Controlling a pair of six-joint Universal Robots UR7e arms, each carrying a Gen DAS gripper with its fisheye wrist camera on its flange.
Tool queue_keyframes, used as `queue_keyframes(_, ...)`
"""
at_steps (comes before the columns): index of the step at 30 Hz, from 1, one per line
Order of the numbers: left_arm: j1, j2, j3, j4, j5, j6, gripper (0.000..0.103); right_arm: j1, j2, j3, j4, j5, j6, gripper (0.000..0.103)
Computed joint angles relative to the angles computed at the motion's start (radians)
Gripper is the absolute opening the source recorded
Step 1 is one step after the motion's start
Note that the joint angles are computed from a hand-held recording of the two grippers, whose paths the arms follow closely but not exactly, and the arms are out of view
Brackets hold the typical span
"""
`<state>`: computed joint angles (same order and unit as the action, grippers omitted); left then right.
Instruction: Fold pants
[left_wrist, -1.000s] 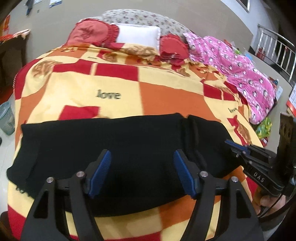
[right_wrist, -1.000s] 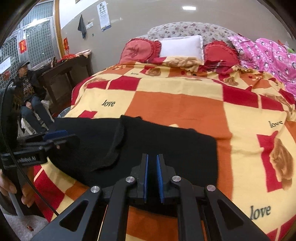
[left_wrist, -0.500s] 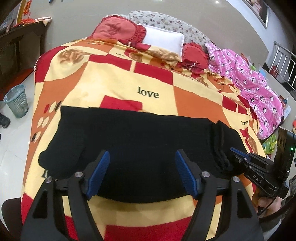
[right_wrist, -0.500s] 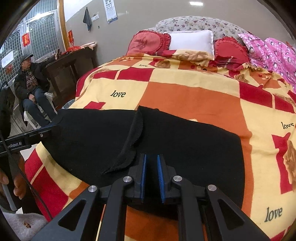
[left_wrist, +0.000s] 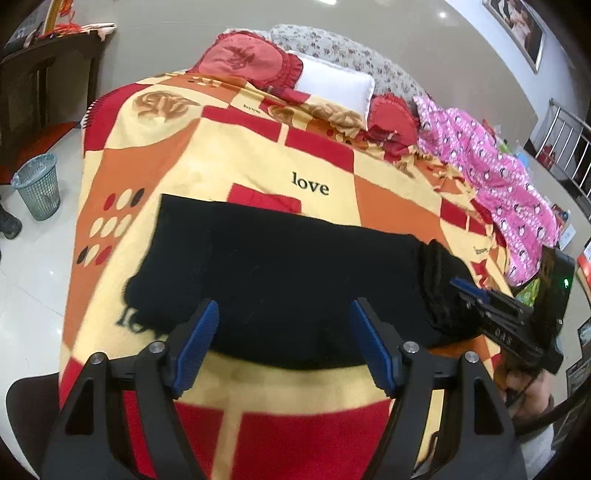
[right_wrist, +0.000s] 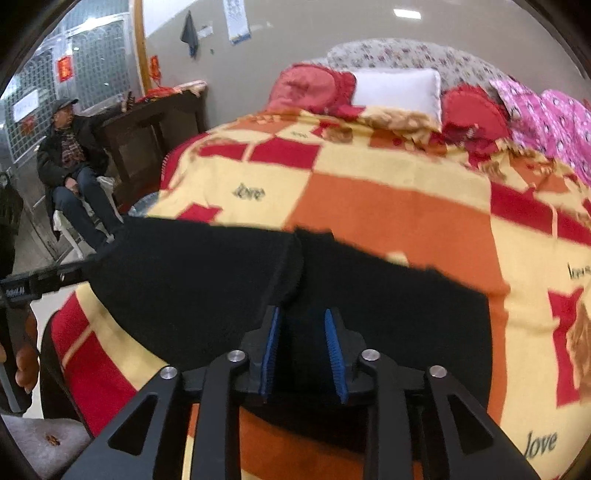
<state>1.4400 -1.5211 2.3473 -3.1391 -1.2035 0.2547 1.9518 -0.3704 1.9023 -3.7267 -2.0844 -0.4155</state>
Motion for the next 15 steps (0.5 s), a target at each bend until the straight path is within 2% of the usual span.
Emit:
queue_keyframes(2,0.002,-0.016,0.011,-0.018,0.021,-0.006,0.081,0.008,-0.003,-0.021,0.017,0.03,-0.01,0.042)
queue_keyframes(5,0.023,-0.031,0.016,-0.022,0.034,-0.028,0.081,0.019,0.005,-0.069,0.068,0.093,-0.023,0.049)
queue_keyframes(9,0.072,-0.021,-0.003,0.0,0.027,-0.096,0.081,0.028,0.04,-0.171,0.191,0.205,-0.029,0.067)
queue_keyframes(12,0.102,-0.011,-0.016,0.016,-0.002,-0.148,0.081,0.047,0.089,-0.28,0.321,0.219,-0.041,0.068)
queue_keyframes(15,0.102,0.007,-0.014,-0.013,0.017,-0.155,0.081,0.068,0.138,-0.385,0.429,0.216,-0.073,0.069)
